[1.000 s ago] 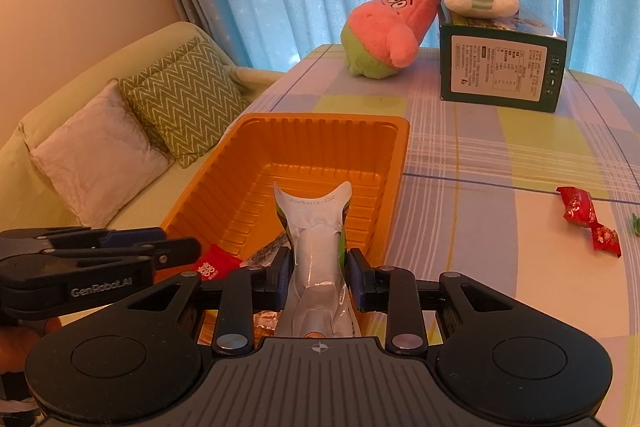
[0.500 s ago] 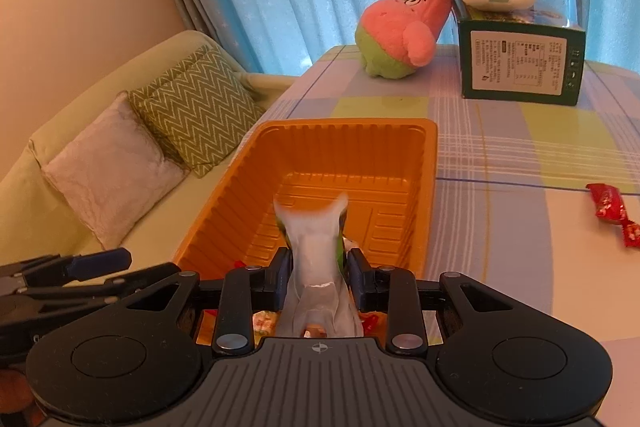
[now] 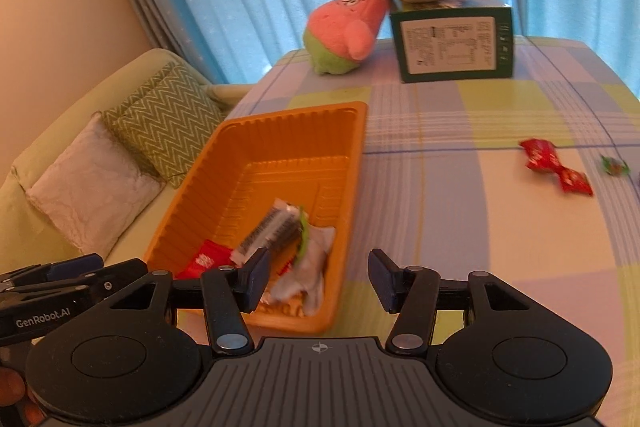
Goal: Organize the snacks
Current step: 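Open both grippers to drop the held snacks into the tray, then withdraw both grippers from the tray toward the remaining candies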
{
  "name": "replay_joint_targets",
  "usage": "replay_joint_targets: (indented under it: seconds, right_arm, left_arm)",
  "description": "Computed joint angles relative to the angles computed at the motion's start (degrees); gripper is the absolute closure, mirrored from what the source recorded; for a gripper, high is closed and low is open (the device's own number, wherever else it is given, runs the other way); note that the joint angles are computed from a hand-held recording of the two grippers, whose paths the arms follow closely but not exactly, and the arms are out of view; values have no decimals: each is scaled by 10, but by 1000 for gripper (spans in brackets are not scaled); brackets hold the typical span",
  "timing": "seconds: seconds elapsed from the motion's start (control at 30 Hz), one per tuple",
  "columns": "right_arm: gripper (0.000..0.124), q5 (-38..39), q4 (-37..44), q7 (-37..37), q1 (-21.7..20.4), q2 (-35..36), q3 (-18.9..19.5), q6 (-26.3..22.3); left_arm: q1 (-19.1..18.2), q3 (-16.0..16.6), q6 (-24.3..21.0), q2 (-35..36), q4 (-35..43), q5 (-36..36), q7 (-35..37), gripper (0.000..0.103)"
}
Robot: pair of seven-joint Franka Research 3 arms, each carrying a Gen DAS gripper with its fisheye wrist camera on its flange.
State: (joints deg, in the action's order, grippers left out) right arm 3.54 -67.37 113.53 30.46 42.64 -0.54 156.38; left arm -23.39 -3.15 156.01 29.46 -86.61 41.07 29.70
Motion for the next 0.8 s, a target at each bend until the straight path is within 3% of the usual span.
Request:
replay_joint_targets:
  seconds: [0.37,0.8]
  right_arm:
    - [69,-57,-237,76,27,-162,-45,68]
    - [69,-176,-373,210,21,-268,-66,105]
  left_arm:
    - [-24,-18,-6,-45,-38,12,-34,24]
    - [-42,-41,-9,-38,-12,9,-17,20]
